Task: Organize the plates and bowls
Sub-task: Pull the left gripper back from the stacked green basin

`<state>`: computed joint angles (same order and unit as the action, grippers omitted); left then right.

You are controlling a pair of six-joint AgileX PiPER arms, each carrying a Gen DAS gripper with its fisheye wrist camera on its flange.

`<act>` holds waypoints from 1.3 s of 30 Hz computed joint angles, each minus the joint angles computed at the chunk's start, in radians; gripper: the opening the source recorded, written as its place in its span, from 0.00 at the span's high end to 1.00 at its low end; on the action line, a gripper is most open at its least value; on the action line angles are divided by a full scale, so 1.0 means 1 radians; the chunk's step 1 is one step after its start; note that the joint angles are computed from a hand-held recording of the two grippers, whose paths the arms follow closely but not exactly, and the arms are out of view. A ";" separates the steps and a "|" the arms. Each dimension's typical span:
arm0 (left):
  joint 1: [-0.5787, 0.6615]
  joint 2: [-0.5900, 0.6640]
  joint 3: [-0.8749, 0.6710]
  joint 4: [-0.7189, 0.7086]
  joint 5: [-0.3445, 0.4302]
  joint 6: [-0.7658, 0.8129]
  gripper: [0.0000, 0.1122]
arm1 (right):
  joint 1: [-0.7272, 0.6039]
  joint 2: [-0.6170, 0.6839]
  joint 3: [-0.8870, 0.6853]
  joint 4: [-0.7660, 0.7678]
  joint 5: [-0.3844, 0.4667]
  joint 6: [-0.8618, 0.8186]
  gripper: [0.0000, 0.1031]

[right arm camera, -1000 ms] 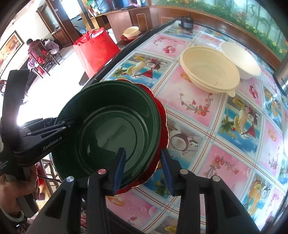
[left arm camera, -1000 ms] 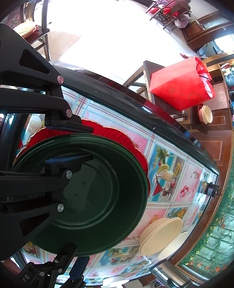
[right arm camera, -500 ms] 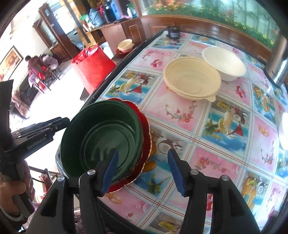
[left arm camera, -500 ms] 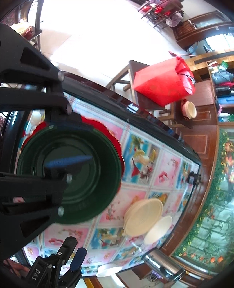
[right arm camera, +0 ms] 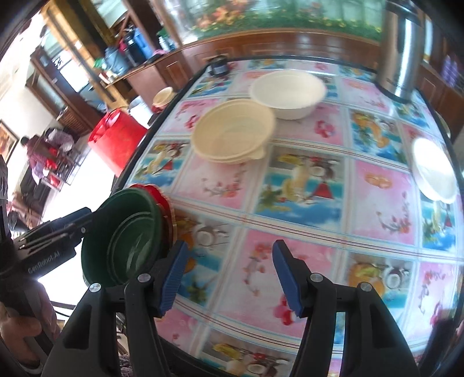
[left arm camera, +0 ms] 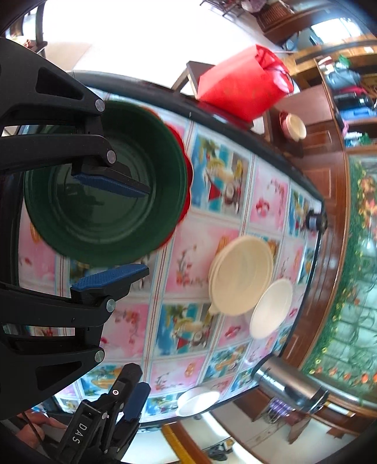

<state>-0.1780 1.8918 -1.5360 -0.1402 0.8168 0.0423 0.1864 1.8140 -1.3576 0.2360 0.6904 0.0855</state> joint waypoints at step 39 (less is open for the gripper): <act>-0.201 0.329 -0.509 0.122 0.190 -0.210 0.57 | -0.265 0.060 -0.111 0.085 0.097 -0.201 0.38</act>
<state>-0.3793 2.2206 -2.0449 -0.0183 1.0072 -0.1681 -0.0782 1.8742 -1.4682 0.3207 0.7869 -0.1150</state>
